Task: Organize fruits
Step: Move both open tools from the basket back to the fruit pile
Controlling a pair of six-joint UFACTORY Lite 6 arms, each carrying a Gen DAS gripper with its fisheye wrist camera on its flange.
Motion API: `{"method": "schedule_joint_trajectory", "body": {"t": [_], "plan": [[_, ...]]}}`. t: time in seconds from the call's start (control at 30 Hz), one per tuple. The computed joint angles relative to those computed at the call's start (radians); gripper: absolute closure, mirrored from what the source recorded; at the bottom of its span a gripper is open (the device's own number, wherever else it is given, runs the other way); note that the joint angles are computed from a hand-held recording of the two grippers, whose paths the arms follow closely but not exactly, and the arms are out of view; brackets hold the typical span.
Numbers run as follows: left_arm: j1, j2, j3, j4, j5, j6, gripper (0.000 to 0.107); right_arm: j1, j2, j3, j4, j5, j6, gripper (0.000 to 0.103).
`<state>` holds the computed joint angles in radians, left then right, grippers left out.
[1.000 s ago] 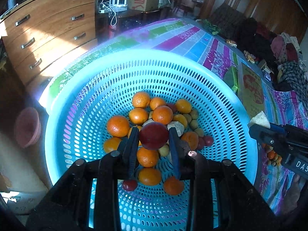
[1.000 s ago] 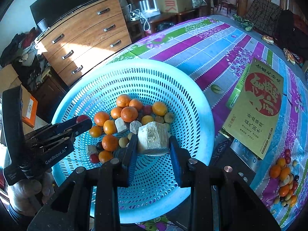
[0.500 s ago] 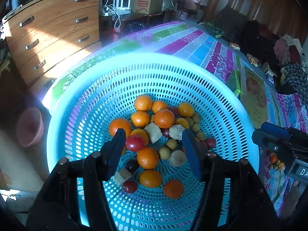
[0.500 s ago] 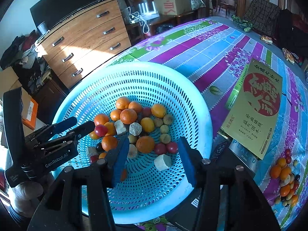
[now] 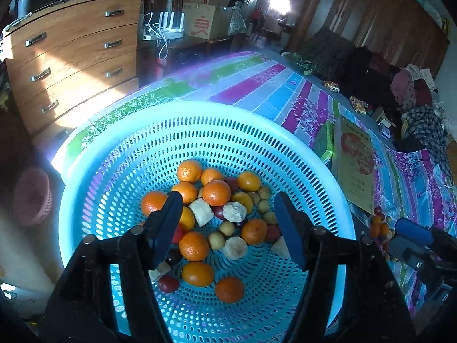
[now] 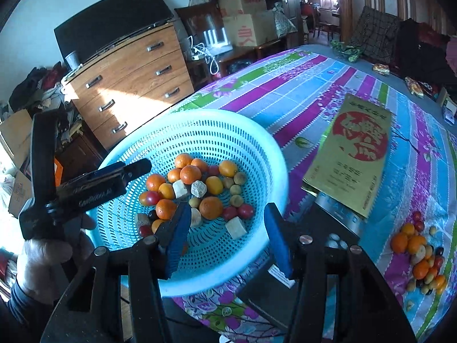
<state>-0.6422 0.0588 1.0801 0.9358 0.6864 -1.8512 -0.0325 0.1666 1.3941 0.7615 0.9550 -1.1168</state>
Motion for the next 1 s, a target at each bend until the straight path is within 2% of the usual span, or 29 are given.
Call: {"method": "schedule_joint_trajectory", "body": {"t": [0.07,0.2,0.3,0.67,1.0], "plan": [[-0.017,0.016,0.024,0.017,-0.005,-0.018,0.039,-0.049,-0.039,-0.048,0.023,0.009,-0.038,0.037],[-0.076,0.069,0.105,0.058,0.026,-0.048,0.037,-0.158,-0.1,-0.12,0.057,0.032,-0.128,0.034],[-0.109,0.108,0.162,0.071,0.043,-0.061,0.036,-0.241,-0.131,-0.165,0.086,0.042,-0.203,0.022],[-0.195,0.242,0.344,0.129,0.091,-0.097,0.028,-0.507,-0.098,-0.216,0.128,0.077,-0.394,0.015],[-0.254,0.439,0.625,0.07,0.129,0.041,0.027,-0.625,0.026,-0.112,0.123,0.136,-0.432,0.015]]}}
